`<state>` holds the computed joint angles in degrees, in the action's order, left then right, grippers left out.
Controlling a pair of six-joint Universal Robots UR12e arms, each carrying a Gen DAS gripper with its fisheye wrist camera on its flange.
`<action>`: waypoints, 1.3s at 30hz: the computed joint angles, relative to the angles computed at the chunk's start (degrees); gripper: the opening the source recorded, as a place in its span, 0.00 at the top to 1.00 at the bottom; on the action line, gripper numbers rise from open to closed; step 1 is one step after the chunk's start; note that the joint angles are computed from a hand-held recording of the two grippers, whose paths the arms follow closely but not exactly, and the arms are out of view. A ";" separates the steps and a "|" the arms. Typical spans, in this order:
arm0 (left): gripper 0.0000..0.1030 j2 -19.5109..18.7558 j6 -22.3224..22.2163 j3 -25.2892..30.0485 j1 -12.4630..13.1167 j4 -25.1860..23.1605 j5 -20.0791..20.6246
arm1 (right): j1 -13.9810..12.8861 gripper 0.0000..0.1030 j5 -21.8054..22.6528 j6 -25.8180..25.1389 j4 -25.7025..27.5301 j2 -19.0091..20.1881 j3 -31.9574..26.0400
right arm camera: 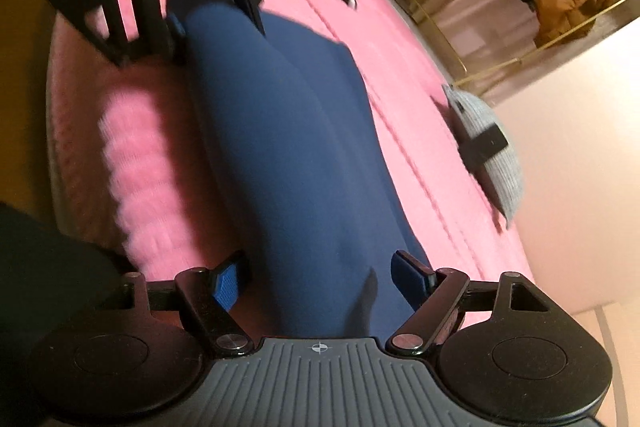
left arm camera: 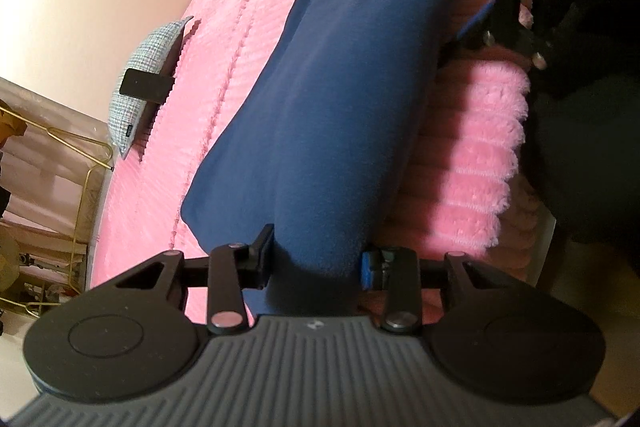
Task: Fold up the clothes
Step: 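Release the folded vest and lift both grippers away, then grasp the navy vest edge with the left gripper while the right gripper grasps beside it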
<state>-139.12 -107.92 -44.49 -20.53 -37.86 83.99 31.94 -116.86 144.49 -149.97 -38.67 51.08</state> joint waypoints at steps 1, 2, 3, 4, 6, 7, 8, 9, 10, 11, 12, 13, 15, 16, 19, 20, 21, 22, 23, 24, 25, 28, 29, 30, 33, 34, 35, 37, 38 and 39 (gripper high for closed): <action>0.66 0.11 -0.09 -0.21 0.01 0.08 -0.07 | -0.14 0.23 -0.25 -0.09 -0.42 -0.31 0.75; 0.66 0.22 -0.15 -0.41 0.02 0.16 -0.13 | -0.26 0.23 -0.68 -0.31 -0.68 -0.50 1.26; 0.66 0.45 -0.18 -0.89 0.04 0.40 -0.18 | -0.38 0.23 -1.07 -0.47 -0.92 -0.69 1.75; 0.66 0.61 -0.23 -1.21 0.06 0.55 -0.24 | -0.52 0.23 -1.13 -0.16 -1.02 -0.89 2.15; 0.66 0.85 -0.36 -1.66 0.11 0.74 -0.36 | -0.75 0.23 -1.17 0.26 -1.10 -1.10 2.54; 0.66 0.92 -0.40 -1.82 0.12 0.85 -0.39 | -0.85 0.23 -1.00 0.22 -1.43 -1.17 2.77; 0.66 0.80 -0.44 -1.61 0.12 0.76 -0.39 | -0.80 0.23 -1.06 0.18 -1.67 -1.24 2.97; 0.66 0.58 -0.47 -1.19 0.11 0.53 -0.37 | -0.72 0.23 -1.13 0.20 -1.75 -1.28 3.11; 0.66 0.36 -0.51 -0.79 0.11 0.31 -0.36 | -0.68 0.23 -1.16 0.05 -1.85 -1.27 3.17; 0.66 0.14 -0.55 -0.38 0.10 0.09 -0.34 | -0.67 0.23 -1.18 -0.21 -2.04 -1.21 3.14; 0.66 0.04 -0.56 -0.20 0.10 -0.03 -0.34 | -0.67 0.23 -1.19 -0.46 -2.21 -1.15 3.10; 0.66 -0.01 -0.55 -0.11 0.11 -0.11 -0.36 | -0.66 0.23 -1.12 -0.47 -2.28 -1.14 3.10; 0.66 -0.03 -0.56 -0.09 0.13 -0.15 -0.38 | -0.72 0.23 -1.00 -0.49 -2.30 -1.09 3.01; 0.66 -0.02 -0.50 -0.12 0.13 -0.12 -0.39 | -0.71 0.23 -0.98 -0.35 -2.32 -1.14 3.11; 0.66 0.03 -0.51 -0.30 0.14 0.09 -0.45 | -0.68 0.23 -0.76 -0.05 -2.46 -1.30 3.33; 0.66 0.02 -0.59 -0.32 0.15 0.19 -0.52 | -0.66 0.23 -0.53 -0.18 -2.59 -1.32 3.35; 0.66 0.05 -0.68 -0.47 0.18 0.46 -0.64 | -0.62 0.23 -0.38 -0.50 -2.80 -1.31 3.35; 0.66 0.11 -0.78 -0.70 0.21 0.83 -0.78 | -0.66 0.23 -0.17 -0.81 -2.92 -1.27 3.28; 0.66 0.17 -0.89 -0.94 0.25 1.20 -0.92 | -0.65 0.23 -0.08 -0.74 -2.91 -1.28 3.27; 0.66 0.23 -1.00 -1.17 0.29 1.58 -1.04 | -0.63 0.23 0.01 -0.65 -2.90 -1.30 3.29; 0.66 0.35 -1.08 -1.49 0.30 1.98 -1.11 | -0.60 0.23 0.12 -0.24 -2.79 -1.47 3.52; 0.64 0.88 -1.45 -2.58 0.39 3.18 -1.41 | -0.58 0.23 0.91 1.51 -2.06 -2.29 4.44; 0.63 1.20 -2.25 -2.98 0.53 3.26 -1.85 | -0.62 0.23 1.48 2.46 -1.59 -2.75 4.87; 0.62 1.58 -3.32 -3.42 0.72 3.21 -2.42 | -0.68 0.23 2.42 4.09 -1.09 -3.40 5.46; 0.60 2.95 -8.24 -4.77 1.54 2.43 -4.92 | -1.12 0.23 6.78 10.48 0.22 -5.75 7.56; 0.59 3.47 -10.63 -5.19 1.92 1.91 -5.99 | -1.21 0.23 7.78 11.76 0.39 -6.32 7.96; 0.59 3.97 -13.16 -5.57 2.32 1.36 -7.07 | -1.30 0.23 8.80 13.03 0.55 -6.86 8.32; 0.60 4.87 -19.57 -6.09 3.34 0.35 -10.15 | -1.70 0.23 11.98 16.34 0.56 -7.64 8.47; 0.60 5.22 -23.50 -6.17 3.97 -0.10 -12.29 | -1.92 0.23 13.50 17.87 0.48 -7.83 8.28; 0.60 5.45 -27.81 -6.06 4.59 -0.48 -14.44 | -2.05 0.23 14.56 19.07 0.21 -7.75 7.70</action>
<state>-133.67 -135.73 -50.55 -15.94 -38.34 69.56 29.89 -102.30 163.56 -149.76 -46.42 58.78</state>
